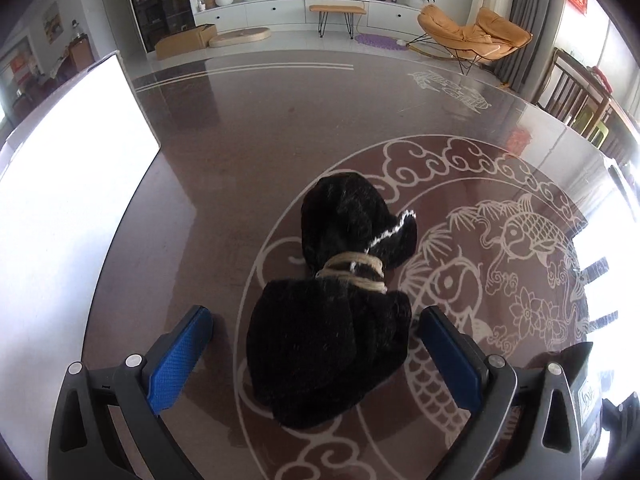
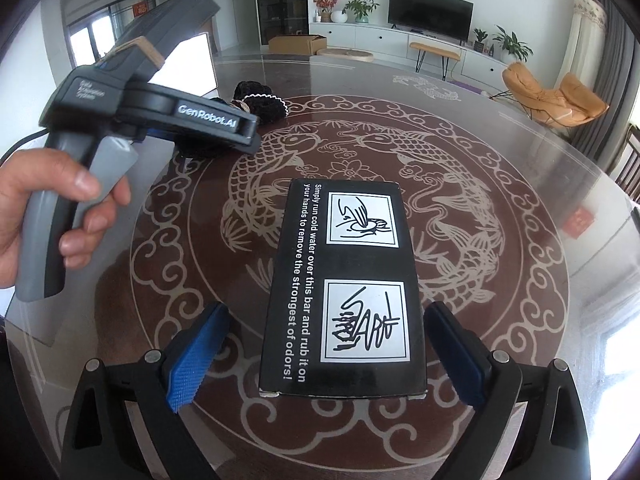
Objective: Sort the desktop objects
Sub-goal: 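Grasp the black plush with beaded necklace with the left gripper while the right holds the box, then carry the plush and soap box over the white bin and release both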
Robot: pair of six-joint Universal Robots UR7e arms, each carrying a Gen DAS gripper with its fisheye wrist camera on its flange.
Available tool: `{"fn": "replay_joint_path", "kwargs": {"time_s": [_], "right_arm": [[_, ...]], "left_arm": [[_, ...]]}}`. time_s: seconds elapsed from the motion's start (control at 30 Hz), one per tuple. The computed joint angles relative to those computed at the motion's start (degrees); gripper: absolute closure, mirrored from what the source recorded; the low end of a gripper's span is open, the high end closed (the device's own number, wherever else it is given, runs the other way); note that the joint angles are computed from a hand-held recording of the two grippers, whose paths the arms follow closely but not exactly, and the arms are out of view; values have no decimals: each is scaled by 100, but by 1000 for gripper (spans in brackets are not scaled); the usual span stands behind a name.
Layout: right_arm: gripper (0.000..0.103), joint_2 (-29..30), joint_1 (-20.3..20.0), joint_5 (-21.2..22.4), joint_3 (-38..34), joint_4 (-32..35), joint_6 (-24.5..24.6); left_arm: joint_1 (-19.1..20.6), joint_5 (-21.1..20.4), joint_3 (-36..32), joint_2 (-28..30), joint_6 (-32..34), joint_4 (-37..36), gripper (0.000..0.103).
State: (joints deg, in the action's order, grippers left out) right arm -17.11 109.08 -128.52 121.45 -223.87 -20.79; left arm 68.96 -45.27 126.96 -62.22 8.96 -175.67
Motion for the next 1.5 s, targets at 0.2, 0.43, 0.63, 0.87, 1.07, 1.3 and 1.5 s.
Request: {"fn": "replay_joint_path", "kwargs": {"time_s": [0.2,0.43,0.63,0.87,1.07,1.3,1.5], "right_arm": [[5,-6,-5,2,2,2,-4],[5,-14,-9,-4,4,3,-16],[4,-21,-8,-31,-4,21,-12],[5,-528,13,-158,-204,1681,432],[44,-1018,-29,-72,-184,2549,601],[44,-1375,717,273,-341,3112,847],[44,-803,1677,1136,-1937,3949,969]], "left_arm": [[-76,11,502,-163,489,-907,68],[-262,529,1712,-1053,186,-1163,68],[-362,578,2240,-1740,-214,-794,68],[-661,651,2551,-2127,-279,-870,68],[-918,518,2727,-2957,-538,-332,68],[-1039,224,2344,-5263,-974,1789,68],[-477,667,1399,-5896,-429,2255,68]]}}
